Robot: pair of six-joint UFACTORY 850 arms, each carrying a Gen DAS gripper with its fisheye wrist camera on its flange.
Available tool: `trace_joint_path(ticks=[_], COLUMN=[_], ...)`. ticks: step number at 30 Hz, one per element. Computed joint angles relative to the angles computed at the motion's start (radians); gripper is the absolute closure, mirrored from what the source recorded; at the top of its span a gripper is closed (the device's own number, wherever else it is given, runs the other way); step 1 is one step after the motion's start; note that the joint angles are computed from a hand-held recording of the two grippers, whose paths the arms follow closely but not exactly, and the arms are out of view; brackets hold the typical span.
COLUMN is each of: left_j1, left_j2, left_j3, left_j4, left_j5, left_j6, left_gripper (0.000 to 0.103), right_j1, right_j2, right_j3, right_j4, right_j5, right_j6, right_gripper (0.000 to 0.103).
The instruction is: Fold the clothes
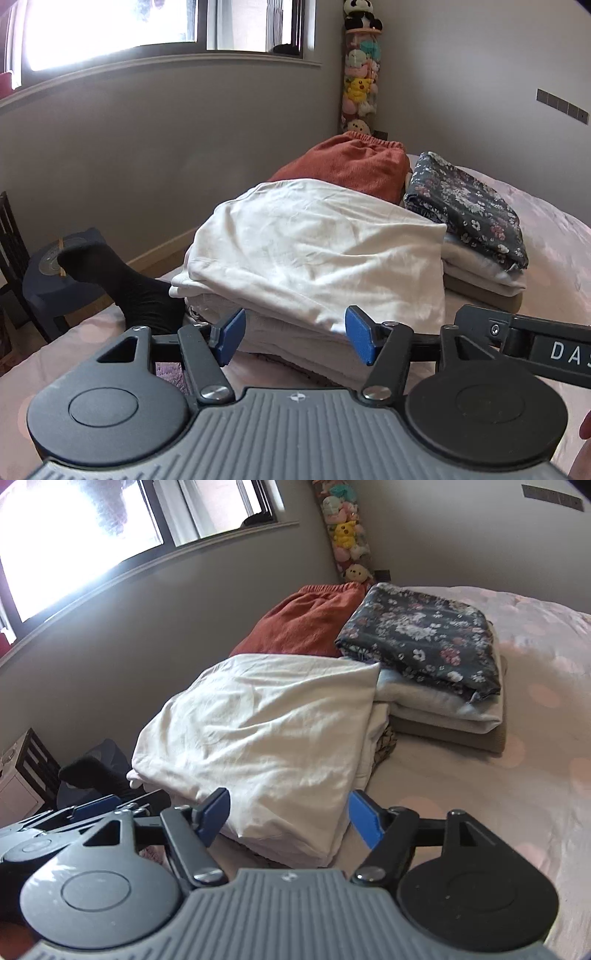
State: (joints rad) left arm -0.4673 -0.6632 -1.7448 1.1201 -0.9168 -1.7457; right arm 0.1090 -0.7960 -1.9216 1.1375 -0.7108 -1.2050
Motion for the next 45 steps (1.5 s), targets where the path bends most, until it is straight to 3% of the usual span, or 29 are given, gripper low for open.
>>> trace_joint_path(ticks=[6,19,45], left_j1=[-0.043,-0.108,-0.151], left_j2=[-0.017,0.009,-0.008], left_j3=[-0.061,-0.064,-0.096], left_j4=[-0.056,-0.044,-0.064], left_j5=[-0.081,-0.179,-0.229], left_j6=[0.053,0.018,0.021], left_gripper=[0.038,0.034,0.034], right_j1=[-0.028,-0.081,-0.129], right_j2=[0.109,0.214,0.272], right_j3=[0.136,0.264,0.357], right_j4=[0.09,0.153,0.212], right_j5=[0.041,-0.001,-0.018], right_j6=[-0.125,-0.224,-0.271], right_gripper=[0.025,0.022,0.022])
